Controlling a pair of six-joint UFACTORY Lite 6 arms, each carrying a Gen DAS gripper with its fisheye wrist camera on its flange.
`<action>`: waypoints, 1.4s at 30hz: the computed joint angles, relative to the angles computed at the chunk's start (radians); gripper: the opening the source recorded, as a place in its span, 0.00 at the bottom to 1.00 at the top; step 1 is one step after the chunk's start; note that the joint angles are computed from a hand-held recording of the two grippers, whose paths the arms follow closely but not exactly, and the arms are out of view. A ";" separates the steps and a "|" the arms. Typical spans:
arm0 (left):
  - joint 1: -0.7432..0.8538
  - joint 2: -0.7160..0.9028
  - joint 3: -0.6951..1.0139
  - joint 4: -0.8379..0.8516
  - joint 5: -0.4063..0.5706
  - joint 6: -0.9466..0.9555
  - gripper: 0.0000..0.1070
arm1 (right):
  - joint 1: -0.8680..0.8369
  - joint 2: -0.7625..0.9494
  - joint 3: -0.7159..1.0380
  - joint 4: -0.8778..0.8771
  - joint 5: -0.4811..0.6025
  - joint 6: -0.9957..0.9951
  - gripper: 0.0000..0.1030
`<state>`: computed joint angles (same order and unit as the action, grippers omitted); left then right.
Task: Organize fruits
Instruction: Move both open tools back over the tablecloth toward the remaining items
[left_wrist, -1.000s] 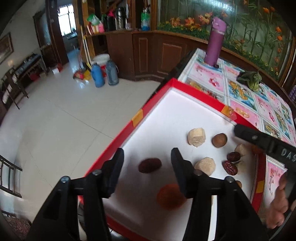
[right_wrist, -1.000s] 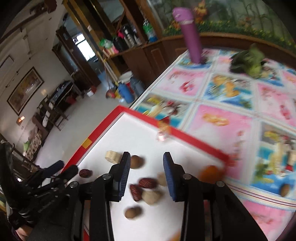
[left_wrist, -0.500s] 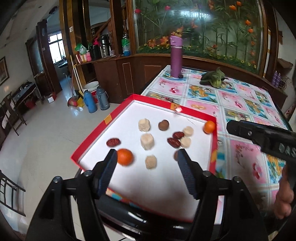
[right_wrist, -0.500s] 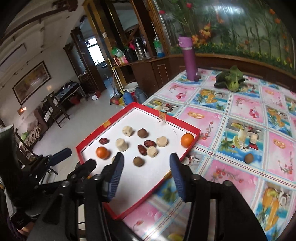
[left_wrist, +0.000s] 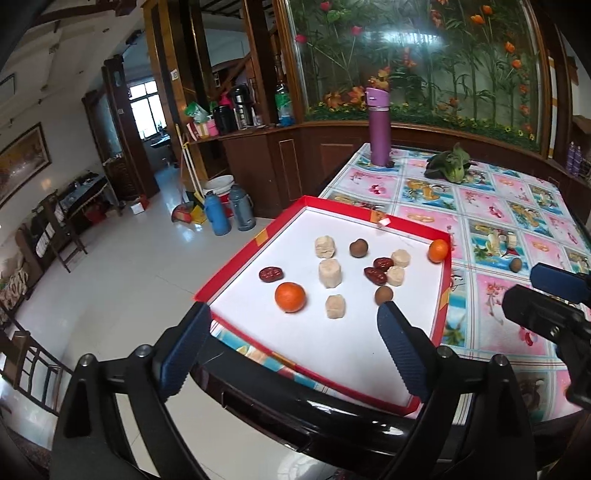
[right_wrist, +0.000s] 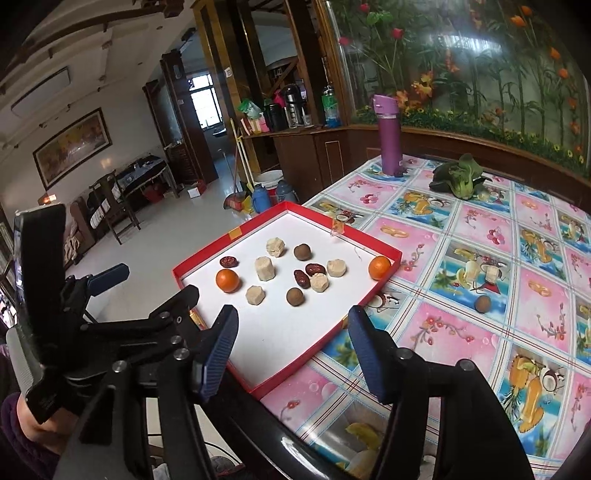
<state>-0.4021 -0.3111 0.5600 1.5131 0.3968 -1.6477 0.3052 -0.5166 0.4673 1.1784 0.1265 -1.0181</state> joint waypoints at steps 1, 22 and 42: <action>-0.005 -0.002 -0.005 0.004 0.013 -0.010 0.92 | 0.006 -0.004 -0.001 -0.026 -0.008 0.026 0.61; 0.129 0.072 0.018 0.120 -0.002 -0.129 0.96 | -0.027 0.091 0.037 0.233 0.040 -0.229 0.62; -0.166 0.281 0.269 0.024 -0.021 -0.014 0.96 | -1.016 0.336 0.083 0.305 0.410 -0.637 0.62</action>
<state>-0.5686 -0.0302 0.8286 1.5376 0.3758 -1.6615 -0.7109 -0.1806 0.5505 1.4831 0.5369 -1.6548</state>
